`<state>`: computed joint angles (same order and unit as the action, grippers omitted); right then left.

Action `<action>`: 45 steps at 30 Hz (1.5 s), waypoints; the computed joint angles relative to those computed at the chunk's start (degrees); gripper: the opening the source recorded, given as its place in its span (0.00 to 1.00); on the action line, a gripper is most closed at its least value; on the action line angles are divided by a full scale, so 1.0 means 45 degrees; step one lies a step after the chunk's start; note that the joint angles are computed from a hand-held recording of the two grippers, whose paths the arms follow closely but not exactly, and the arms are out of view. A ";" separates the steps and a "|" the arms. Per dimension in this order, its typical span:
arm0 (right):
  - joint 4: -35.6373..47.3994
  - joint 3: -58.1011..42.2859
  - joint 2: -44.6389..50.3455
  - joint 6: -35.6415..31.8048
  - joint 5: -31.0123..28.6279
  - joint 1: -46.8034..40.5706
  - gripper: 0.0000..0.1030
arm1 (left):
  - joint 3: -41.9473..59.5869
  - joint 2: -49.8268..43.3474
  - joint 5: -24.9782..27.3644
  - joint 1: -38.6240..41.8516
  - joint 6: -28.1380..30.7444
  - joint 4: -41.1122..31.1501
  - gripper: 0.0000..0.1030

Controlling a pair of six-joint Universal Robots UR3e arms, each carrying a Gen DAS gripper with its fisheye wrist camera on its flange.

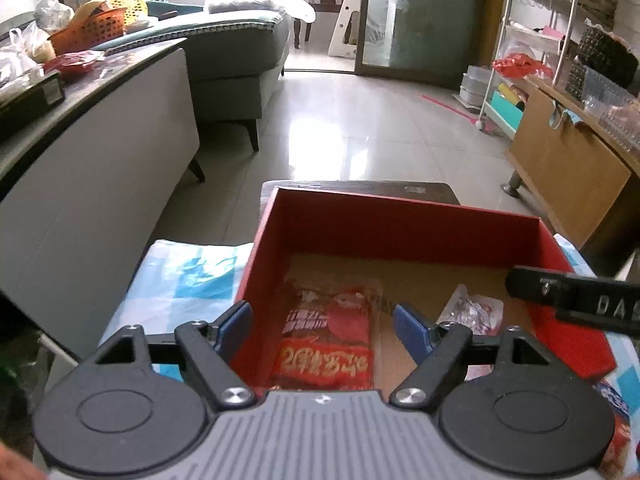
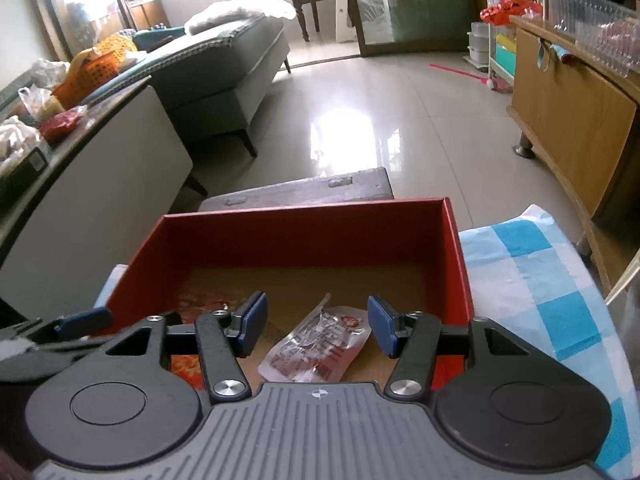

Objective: Organize snacks
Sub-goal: 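Open both tools to drop the red bag and clear packet into the box, then move both tools back over the snack pile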

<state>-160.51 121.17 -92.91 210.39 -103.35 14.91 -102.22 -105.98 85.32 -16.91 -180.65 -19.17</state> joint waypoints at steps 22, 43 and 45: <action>0.2425 0.0464 -0.2212 0.2783 -0.1660 0.3305 0.67 | -0.4666 0.5596 -0.1587 0.1621 0.1316 -0.1047 0.71; 0.3719 0.1005 -0.2670 0.4707 -0.1811 0.5189 0.68 | -0.6795 0.8862 -0.2420 0.3095 0.2968 -0.3648 0.71; 0.3790 0.1041 -0.2702 0.4847 -0.1781 0.5339 0.68 | -0.7017 0.9310 -0.2564 0.3390 0.3189 -0.4106 0.71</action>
